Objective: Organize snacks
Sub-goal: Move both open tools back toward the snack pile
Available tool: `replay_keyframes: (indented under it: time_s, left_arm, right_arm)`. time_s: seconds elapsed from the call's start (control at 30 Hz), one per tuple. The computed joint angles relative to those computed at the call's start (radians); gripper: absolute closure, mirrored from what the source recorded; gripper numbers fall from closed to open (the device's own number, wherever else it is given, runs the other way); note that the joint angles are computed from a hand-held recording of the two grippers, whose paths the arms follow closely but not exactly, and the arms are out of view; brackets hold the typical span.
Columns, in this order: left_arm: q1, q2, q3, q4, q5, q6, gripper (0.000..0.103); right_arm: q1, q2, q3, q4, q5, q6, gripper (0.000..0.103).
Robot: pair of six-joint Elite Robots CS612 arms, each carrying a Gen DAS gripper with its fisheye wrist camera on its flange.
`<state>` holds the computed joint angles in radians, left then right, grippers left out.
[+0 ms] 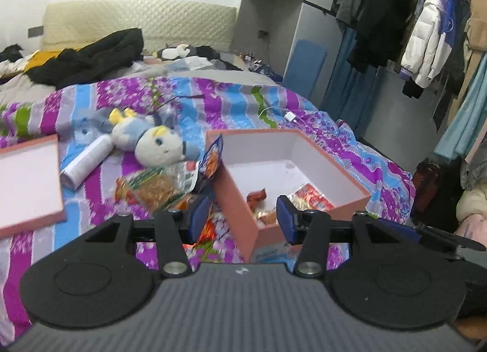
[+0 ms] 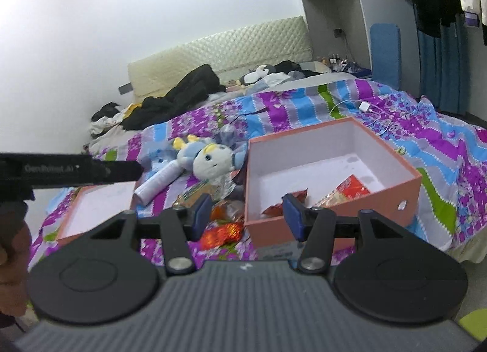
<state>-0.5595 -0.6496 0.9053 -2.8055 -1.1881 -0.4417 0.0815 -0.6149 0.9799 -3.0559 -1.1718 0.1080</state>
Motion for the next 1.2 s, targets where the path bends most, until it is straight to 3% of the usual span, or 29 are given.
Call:
replay_keyframes:
  time_s: [0.3, 0.47, 0.53, 0.83, 1.03, 1.2]
  left_arm:
    - [-0.017, -0.082, 0.189, -0.041, 0.028, -0.089, 0.047]
    - [-0.003, -0.078, 0.195, -0.045, -0.001, -0.09, 0.046]
    - [0.003, -0.073, 0.196, -0.046, -0.005, -0.09, 0.04]
    - [0.051, 0.008, 0.11, 0.012, -0.065, -0.055, 0.032]
    - [0.092, 0.078, 0.029, 0.029, -0.082, -0.055, 0.03]
    - [0.135, 0.158, -0.085, 0.075, -0.139, -0.121, 0.03]
  right_arm:
    - [0.007, -0.052, 0.122, 0.004, 0.034, -0.054, 0.049]
    - [0.012, -0.047, 0.125, 0.041, 0.042, -0.089, 0.049]
    - [0.017, -0.039, 0.118, 0.041, 0.029, -0.1, 0.049]
    - [0.054, 0.039, 0.026, 0.06, -0.028, -0.148, 0.049]
    - [0.084, 0.105, -0.061, 0.066, -0.07, -0.227, 0.049]
    - [0.104, 0.182, -0.176, 0.083, -0.121, -0.267, 0.049]
